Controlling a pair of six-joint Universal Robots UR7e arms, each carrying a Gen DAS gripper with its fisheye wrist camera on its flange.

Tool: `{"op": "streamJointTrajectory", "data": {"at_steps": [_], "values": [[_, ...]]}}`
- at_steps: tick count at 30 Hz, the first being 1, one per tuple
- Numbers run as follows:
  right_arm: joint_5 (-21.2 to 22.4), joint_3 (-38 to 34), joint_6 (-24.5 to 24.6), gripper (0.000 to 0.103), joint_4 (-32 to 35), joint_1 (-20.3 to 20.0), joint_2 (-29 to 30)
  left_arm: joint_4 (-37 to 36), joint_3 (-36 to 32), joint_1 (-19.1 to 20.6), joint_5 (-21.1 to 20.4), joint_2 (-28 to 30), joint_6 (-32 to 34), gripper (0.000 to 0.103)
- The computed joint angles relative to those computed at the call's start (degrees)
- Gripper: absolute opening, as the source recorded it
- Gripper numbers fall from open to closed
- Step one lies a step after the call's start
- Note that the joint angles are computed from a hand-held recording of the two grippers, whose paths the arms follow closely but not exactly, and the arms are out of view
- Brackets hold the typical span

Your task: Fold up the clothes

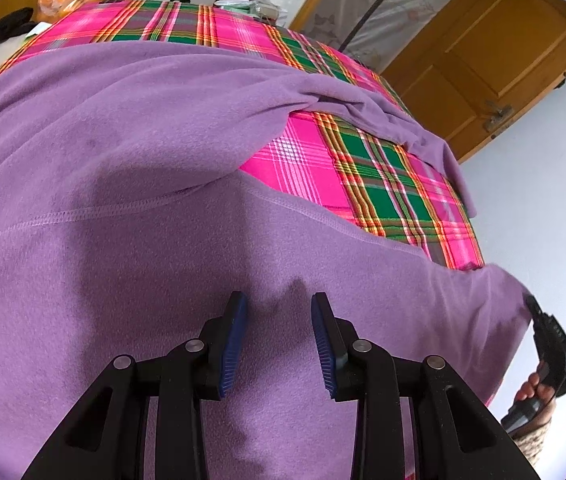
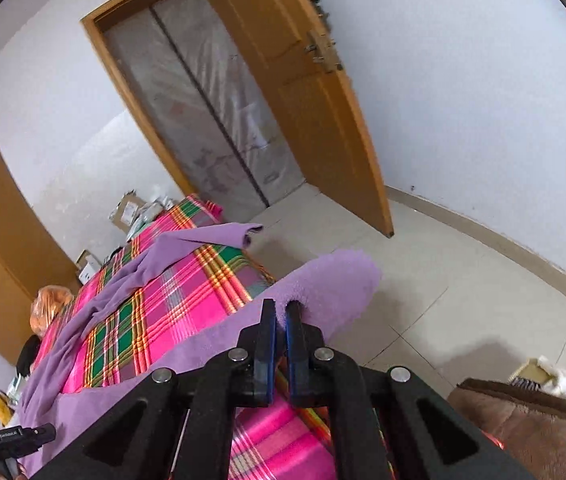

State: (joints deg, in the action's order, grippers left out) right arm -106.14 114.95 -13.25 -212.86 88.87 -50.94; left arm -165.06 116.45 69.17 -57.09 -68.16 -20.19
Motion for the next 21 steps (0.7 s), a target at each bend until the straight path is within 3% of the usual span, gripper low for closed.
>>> {"op": "streamJointTrajectory", "data": {"at_steps": [10, 16, 21], "values": [[-1.4, 2.1, 2.43, 0.005, 1.55, -2.86, -0.74, -1.38, 0.56, 0.14, -0.52, -0.08, 0.68, 0.034], [-2.02, 3.97, 2.33, 0.005, -1.52, -2.93, -0.98, -2.01, 0.87, 0.43, -1.44, -0.39, 0.88, 0.035], [-3.19, 3.64, 5.52, 0.006, 2.46, -3.53, -1.79, -1.92, 0.83, 0.48, -1.62, -0.45, 0.76, 0.034]]}}
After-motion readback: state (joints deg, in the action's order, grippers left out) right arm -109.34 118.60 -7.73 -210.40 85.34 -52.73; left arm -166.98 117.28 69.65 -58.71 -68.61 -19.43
